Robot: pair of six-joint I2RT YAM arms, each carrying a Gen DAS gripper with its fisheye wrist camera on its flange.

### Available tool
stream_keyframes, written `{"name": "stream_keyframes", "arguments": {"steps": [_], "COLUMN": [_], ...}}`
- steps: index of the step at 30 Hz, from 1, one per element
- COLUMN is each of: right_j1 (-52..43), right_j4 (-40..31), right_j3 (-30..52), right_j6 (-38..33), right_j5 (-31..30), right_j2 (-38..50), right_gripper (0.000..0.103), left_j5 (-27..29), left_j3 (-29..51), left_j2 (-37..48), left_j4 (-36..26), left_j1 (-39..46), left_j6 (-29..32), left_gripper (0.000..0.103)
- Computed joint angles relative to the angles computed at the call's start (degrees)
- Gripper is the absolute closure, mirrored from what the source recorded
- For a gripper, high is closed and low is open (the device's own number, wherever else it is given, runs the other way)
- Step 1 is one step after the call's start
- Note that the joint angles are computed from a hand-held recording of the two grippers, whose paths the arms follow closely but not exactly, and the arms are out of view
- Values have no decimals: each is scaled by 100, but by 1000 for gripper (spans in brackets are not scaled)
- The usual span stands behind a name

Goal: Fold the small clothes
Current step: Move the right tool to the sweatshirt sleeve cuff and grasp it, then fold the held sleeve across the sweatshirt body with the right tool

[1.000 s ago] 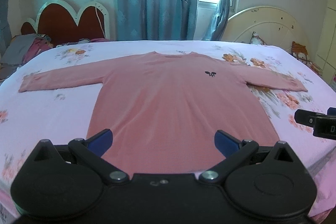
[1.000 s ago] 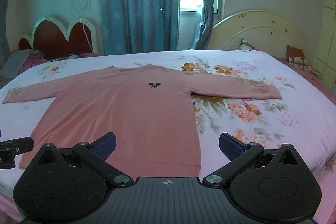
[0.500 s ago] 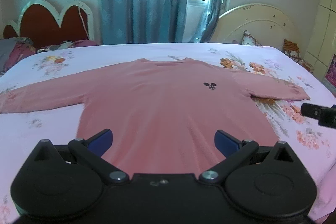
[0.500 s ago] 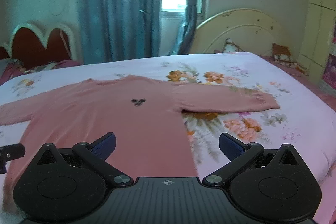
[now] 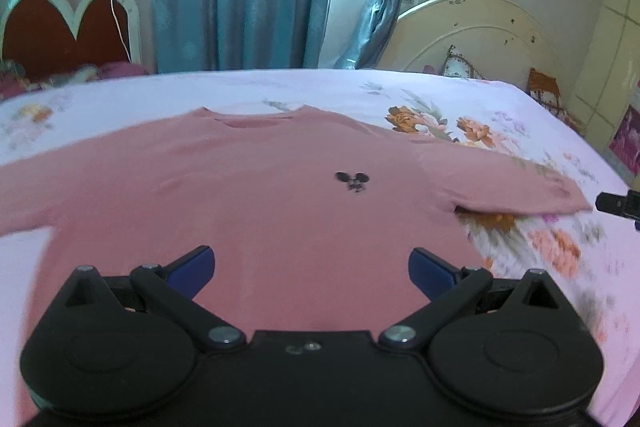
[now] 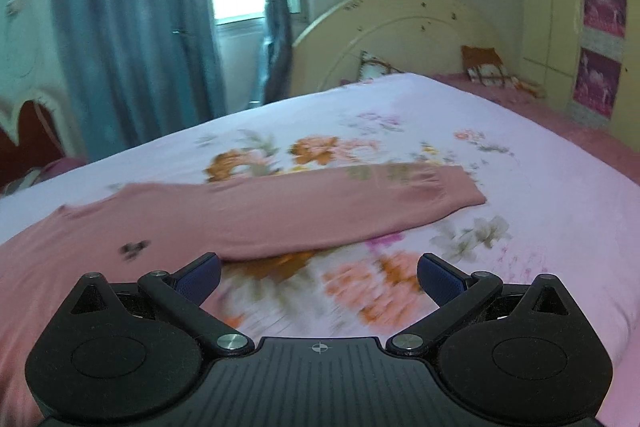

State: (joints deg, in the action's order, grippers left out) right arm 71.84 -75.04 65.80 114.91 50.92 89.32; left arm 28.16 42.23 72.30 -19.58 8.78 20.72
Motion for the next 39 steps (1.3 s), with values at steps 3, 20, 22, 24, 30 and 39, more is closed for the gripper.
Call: {"name": "stream_keyframes", "arguments": {"steps": [3, 20, 22, 24, 30, 39], "right_j1": [-732, -6551, -6916, -7239, -7892, -7776], "right_j4": [1090, 6426, 6764, 7116, 8045, 7918], "right_j3": [-1411, -5746, -5965, -6130, -6111, -5292], "right_j6": [-852, -5408, -5430, -5524, -6307, -7090], "right_j5": [-14, -3263, -3628, -3859, -4242, -3599], "right_j2": [-1201, -4375, -4415, -4424, -3585, -2435], "right_gripper": [0, 47, 47, 47, 86, 98], "left_j5": [-843, -1965, -1947, -1901, -1589, -1760], "left_j3": [160, 1529, 1631, 1806, 2107, 2041], "left_j2": [485, 2264, 2382, 2576, 2868, 2804], "left_j4": [358, 622, 612, 576, 433, 100], "left_j1": [-941, -2962, -3010, -3051, -2912, -2341], "left_j6": [-693, -2289, -2331, -2351, -2413, -1715], "left_gripper": [0, 0, 0, 0, 0, 0]}}
